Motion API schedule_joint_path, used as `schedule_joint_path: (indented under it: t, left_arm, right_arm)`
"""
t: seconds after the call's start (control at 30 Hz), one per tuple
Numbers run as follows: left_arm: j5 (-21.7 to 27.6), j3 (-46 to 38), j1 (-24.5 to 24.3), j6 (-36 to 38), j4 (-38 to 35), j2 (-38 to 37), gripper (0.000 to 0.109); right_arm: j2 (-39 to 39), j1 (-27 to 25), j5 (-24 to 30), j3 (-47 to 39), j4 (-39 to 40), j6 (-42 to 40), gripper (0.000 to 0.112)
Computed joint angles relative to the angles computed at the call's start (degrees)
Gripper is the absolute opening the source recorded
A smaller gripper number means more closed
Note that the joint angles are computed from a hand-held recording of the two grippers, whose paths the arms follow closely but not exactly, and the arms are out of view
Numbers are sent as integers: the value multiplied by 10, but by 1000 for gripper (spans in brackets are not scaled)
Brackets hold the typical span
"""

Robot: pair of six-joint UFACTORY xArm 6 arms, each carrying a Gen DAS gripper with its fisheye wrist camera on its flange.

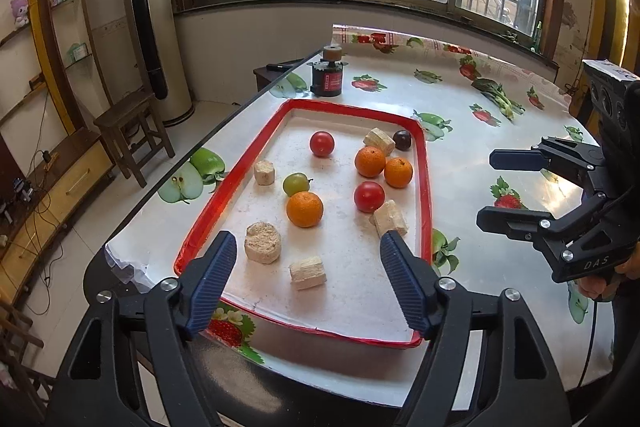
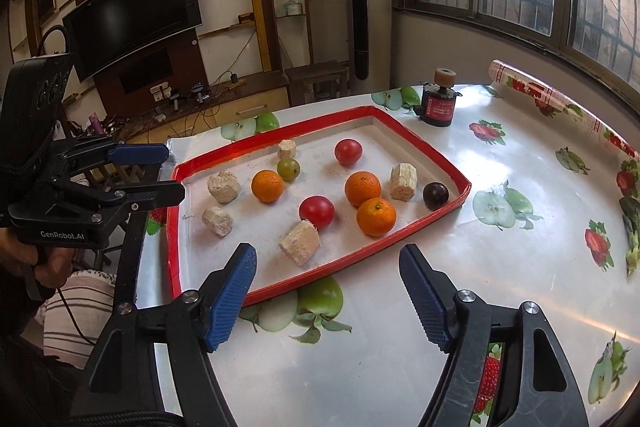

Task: Organize fruits

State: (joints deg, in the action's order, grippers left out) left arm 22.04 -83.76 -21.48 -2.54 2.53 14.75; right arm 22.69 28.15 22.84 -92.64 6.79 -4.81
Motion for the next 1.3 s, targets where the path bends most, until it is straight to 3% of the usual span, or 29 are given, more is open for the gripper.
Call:
schedule_joint_path:
  t: [0.13,0.3,0.4,0.6,0.77,0.9,1.1,1.3]
  left_arm:
    - [-22,27,0,-39,52,-20,75]
    - [-42,56,2,-62,83,-42,76]
    - [-60,76,4,-103,133,-56,84]
    - [-90,113,6,-147,193,-81,84]
    - [-95,127,6,-179,228,-94,84]
    - [-96,138,6,-185,236,-101,84]
    - [-89,151,10,-248,303,-112,84]
    - [-108,167,14,-256,306,-122,84]
  right_arm:
    - [-23,8,-14,28,-15,-1,86]
    - [-49,17,-28,62,-8,-20,87]
    - [-62,20,-40,81,-14,-21,87]
    - [-87,32,-70,119,66,-94,91]
    - [-97,36,-79,134,-16,-42,92]
    - [-103,37,-78,144,-17,-39,93]
    - [-111,41,-91,162,-35,-31,93]
    - [-114,45,-118,176,-51,-19,93]
